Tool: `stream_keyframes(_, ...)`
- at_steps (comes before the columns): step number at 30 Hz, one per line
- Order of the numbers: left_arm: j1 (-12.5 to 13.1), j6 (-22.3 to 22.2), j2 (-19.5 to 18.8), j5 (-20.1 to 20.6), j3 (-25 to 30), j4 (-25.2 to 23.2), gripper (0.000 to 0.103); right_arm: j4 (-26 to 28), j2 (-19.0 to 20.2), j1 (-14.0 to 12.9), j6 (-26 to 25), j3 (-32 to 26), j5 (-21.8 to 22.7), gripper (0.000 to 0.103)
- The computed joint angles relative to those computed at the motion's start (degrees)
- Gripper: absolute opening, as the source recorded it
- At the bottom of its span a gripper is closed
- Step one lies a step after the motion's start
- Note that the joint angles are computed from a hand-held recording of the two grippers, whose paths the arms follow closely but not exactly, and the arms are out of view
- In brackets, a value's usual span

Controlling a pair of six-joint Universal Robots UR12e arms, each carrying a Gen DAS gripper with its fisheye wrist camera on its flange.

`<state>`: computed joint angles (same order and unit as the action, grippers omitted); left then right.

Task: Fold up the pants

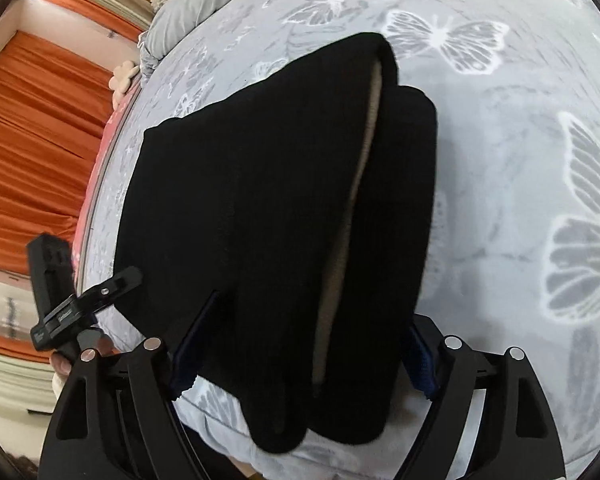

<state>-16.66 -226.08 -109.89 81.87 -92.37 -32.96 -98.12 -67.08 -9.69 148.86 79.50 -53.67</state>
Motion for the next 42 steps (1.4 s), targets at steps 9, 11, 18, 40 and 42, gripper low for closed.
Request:
stream_keyframes(9, -0.8, 1.6, 1.0, 3.4, -0.2, 4.8, 0.032, -4.1, -2.2, -0.7, -1.7, 1.4, 4.4, 0.037)
stream_keyframes(11, -1.5, 3.1, 1.3, 6.1, 0.6, 5.6, 0.03, -5.7, -3.4, -0.8, -2.6, 2.0, 5.9, 0.036)
stream_keyframes(18, -1.6, 7.2, 3.3, 10.7, 4.5, 6.9, 0.029, -6.5, -5.3, -1.7, -4.4, -1.5, 13.1, 0.036)
stream_keyframes(40, 3.8, 25.2, -17.9, 24.8, 41.5, 5.7, 0.03, -21.8, 28.9, 6.6, 19.7, -54.8, 18.0, 0.037)
stream_keyframes(42, 4.6, 25.4, -20.7, 24.7, 43.4, 4.6, 0.03, -19.1, 34.5, 7.3, 20.6, -62.0, 16.5, 0.038)
